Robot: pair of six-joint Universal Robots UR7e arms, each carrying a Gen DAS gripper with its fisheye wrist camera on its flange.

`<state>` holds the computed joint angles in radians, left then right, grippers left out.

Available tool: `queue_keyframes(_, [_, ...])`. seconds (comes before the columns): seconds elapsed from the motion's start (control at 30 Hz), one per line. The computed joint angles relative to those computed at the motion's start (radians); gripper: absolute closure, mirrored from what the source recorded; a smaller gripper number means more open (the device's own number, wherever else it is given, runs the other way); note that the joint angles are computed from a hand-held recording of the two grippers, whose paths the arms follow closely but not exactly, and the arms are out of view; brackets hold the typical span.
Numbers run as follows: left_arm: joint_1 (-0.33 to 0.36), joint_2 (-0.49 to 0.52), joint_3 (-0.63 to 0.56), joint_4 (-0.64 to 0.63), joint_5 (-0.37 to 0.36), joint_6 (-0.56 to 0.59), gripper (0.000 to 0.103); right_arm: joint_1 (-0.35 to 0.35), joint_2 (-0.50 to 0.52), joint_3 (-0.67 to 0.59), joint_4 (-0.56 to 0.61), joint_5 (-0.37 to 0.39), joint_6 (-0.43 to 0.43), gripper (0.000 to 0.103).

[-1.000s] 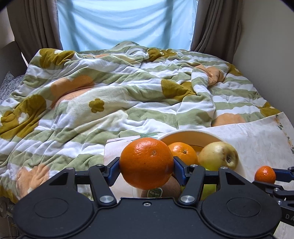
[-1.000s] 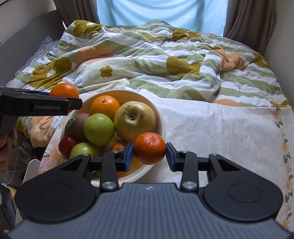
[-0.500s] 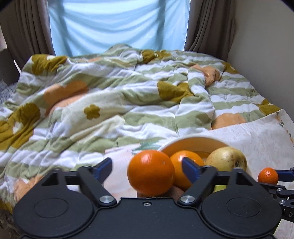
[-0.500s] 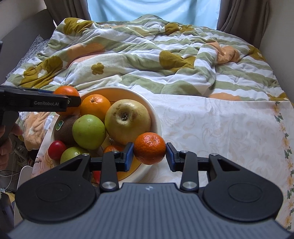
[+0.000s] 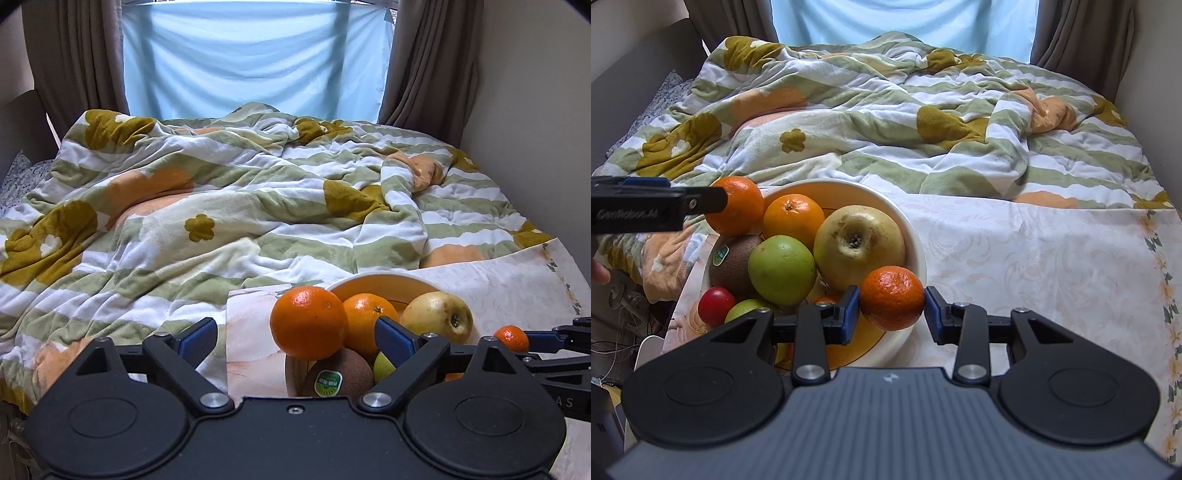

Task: Organize fruits
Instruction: 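Open the left tool to drop the orange while the right tool drops the mandarin in the bowl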

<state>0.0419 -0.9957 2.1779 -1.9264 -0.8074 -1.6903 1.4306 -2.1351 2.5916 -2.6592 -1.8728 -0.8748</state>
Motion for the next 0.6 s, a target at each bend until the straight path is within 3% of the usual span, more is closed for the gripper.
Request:
queue_keyframes(0.4, [-0.058,0.029,-0.007,0.031,-0.059,-0.051,0.008,-0.021,0.012,0.012,0.003,0.025,-0.038,0.048])
queue_keyframes(0.47, [-0.063,0.028,-0.007,0.041,-0.063,-0.063,0.008,-0.028,0.005,0.013,0.008,0.041,-0.052,0.039])
queue_keyframes(0.53, [-0.068,0.031,-0.012,0.055,-0.067,-0.076,0.008,-0.020,0.006,0.019,-0.015,0.033,-0.050,0.019])
queue_keyframes(0.57, [-0.070,0.033,-0.016,0.063,-0.070,-0.080,0.008,-0.017,0.007,0.022,-0.028,0.027,-0.050,0.004])
queue_keyframes(0.6, [-0.073,0.035,-0.021,0.074,-0.072,-0.087,0.008,-0.017,0.003,0.023,-0.032,0.026,-0.052,0.000])
